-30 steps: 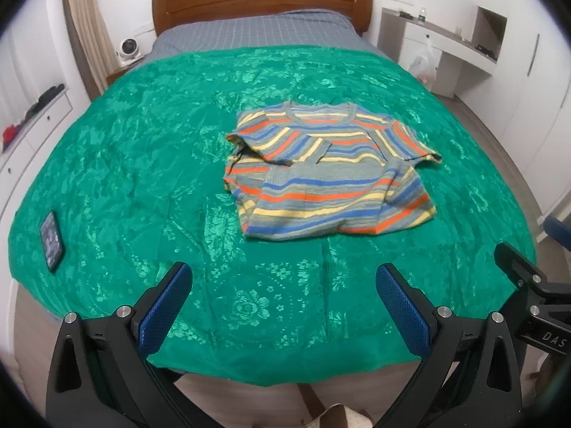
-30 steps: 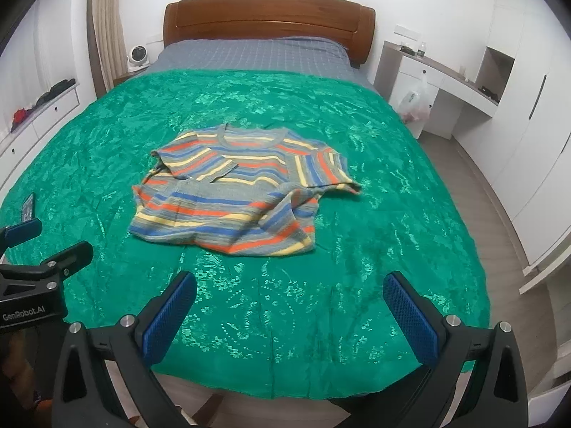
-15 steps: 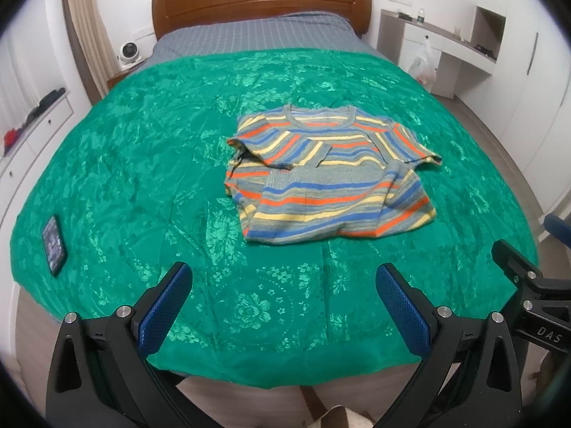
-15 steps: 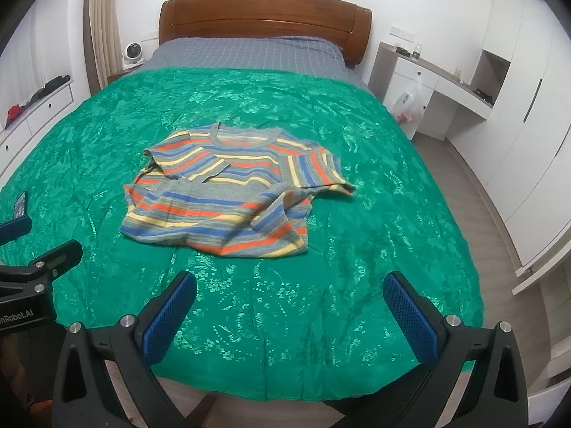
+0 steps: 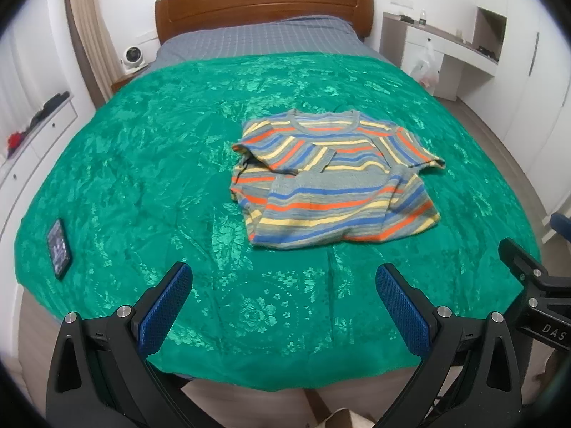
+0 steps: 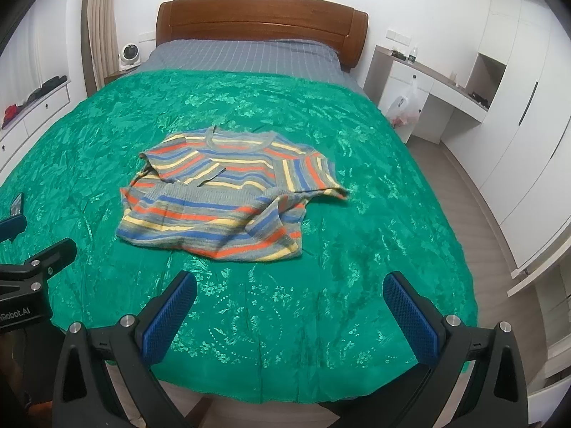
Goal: Fold small clothes
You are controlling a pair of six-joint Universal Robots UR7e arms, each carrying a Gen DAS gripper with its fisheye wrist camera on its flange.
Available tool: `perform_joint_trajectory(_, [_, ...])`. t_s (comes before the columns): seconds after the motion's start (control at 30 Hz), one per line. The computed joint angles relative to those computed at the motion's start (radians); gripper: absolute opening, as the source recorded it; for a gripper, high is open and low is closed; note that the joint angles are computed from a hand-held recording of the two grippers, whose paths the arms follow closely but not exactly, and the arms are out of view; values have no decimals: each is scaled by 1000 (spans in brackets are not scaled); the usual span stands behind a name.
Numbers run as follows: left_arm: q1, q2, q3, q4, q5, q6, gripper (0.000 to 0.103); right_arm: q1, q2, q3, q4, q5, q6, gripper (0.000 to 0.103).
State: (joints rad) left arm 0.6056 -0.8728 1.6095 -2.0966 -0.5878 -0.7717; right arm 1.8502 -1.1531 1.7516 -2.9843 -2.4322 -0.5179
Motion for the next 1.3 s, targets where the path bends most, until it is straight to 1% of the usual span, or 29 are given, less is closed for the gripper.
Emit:
perform_joint_trajectory(0.47, [7,-1,2,11,-4,-11,103,-2,5,-2,6,-14,-2,103])
perform_joint_trajectory(1.3, [14,-9,6,19,-9,-18,103,-6,7,-1,4,-14,-3,103])
